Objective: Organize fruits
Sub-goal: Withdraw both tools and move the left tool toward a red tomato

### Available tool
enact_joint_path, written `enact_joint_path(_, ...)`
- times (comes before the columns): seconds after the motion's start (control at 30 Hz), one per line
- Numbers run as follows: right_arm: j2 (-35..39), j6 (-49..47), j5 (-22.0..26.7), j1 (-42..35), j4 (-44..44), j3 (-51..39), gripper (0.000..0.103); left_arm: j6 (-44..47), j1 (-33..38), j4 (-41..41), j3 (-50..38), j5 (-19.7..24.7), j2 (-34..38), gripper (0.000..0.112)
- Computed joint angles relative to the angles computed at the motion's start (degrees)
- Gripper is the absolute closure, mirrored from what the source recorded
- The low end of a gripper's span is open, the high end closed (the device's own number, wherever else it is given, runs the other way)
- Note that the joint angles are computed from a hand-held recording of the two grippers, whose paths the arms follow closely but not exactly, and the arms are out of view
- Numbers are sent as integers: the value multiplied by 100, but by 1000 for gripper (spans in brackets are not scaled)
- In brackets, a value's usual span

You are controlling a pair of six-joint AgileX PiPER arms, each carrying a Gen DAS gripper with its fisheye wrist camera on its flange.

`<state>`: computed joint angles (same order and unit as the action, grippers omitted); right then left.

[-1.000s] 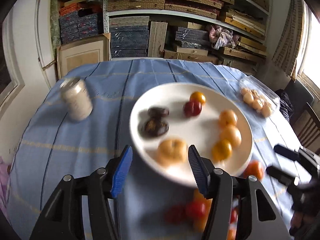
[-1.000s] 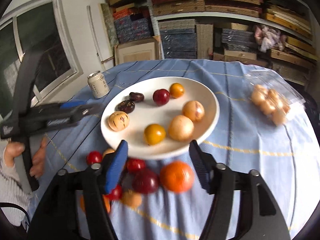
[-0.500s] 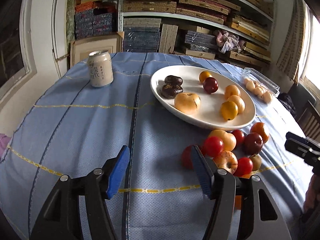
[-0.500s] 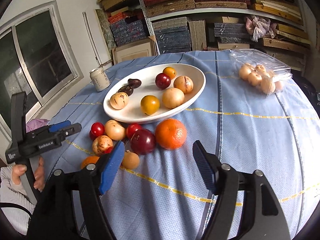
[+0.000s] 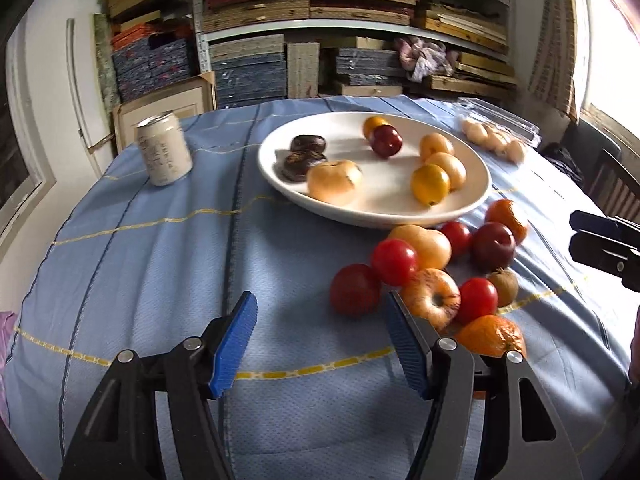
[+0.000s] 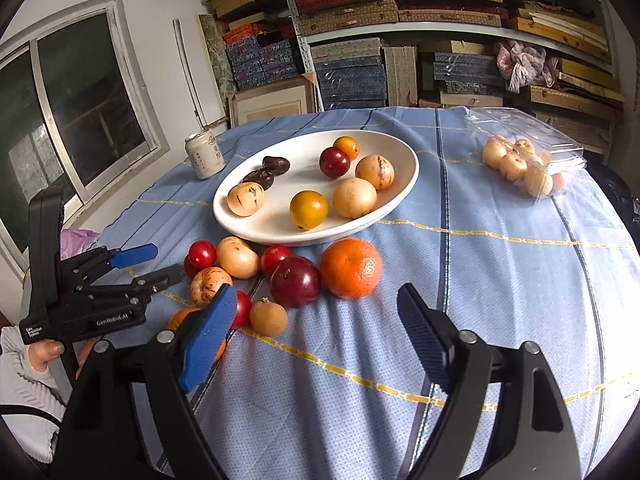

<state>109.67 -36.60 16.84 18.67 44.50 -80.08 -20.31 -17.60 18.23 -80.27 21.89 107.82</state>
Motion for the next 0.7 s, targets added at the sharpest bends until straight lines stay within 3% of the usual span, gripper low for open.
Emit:
enact_joint_path(0.37,97,265,57,45,-275,-94,23,779,143,-959,-1075,829,711,45)
enact_joint_path(0.7,132,361,120,57,-381,-137,23,708,218,-869,-1058,856,701,46)
